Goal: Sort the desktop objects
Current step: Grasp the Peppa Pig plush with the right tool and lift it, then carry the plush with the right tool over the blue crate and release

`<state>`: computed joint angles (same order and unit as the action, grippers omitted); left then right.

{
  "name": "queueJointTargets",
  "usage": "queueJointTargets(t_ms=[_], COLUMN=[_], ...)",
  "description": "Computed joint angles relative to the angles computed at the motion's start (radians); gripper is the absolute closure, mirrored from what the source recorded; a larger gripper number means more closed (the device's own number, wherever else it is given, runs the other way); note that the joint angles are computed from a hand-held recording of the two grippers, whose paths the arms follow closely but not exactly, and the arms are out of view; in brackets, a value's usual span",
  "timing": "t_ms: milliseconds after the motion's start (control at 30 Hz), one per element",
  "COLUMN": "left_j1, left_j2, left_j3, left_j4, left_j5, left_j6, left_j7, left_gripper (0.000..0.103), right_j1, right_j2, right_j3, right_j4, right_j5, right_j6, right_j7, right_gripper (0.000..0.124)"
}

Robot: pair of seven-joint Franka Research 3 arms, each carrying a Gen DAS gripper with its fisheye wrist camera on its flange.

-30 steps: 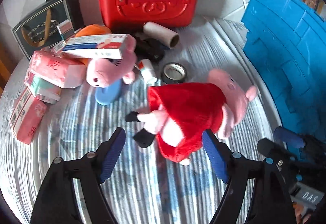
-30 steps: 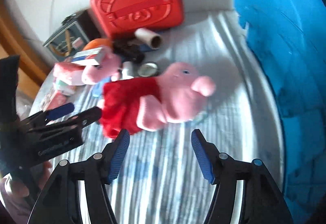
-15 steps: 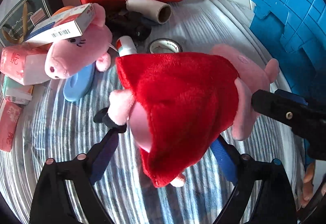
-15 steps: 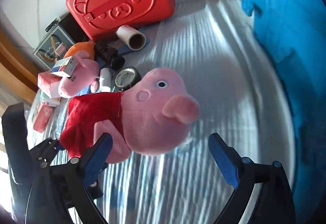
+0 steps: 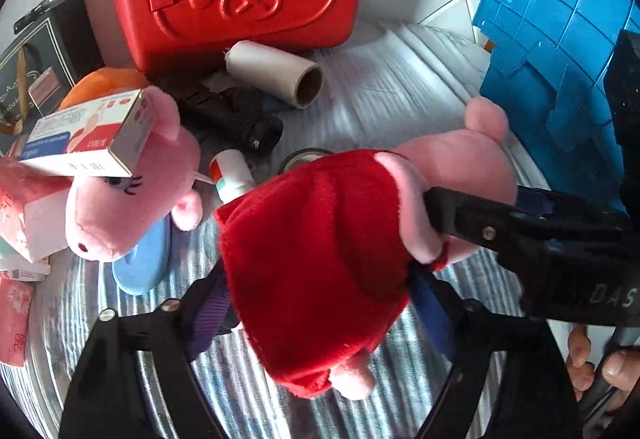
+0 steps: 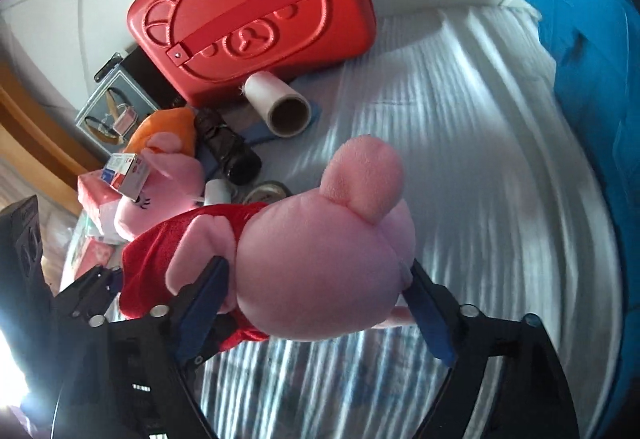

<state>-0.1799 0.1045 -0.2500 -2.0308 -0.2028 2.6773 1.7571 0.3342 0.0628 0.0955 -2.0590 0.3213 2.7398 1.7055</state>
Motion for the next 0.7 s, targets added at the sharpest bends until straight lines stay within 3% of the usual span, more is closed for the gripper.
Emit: queueJointTargets(t_ms=[133,400,700], left_j1=[-0.005,-0.057,-0.219], left_j2=[-0.036,-0.216,-0.521], left_j3=[0.002,0.035,0.178], left_j4=[-0.025,-0.146,-0.300], left_j5=[0.009,-0.049,-0.143], left_j6=[0.005,0.065,0.111], left_j7=[0.003,0.060,0.177], left_gripper=[0.037,0.037,0.037], right_j1=[0.006,-0.001,-0.113], right_j2=[-0.028,-0.192,-0.500], right_j3=[-0.004,0.020,0.181], right_j4=[-0.017,-0.144,-0.245], right_j5=[-0.062,-0.132,-0.354], right_j6=[0.009,0.076,0.054], right_j7=[0.055,0.131,0.384], right_gripper=[0.054,0.058,0.058])
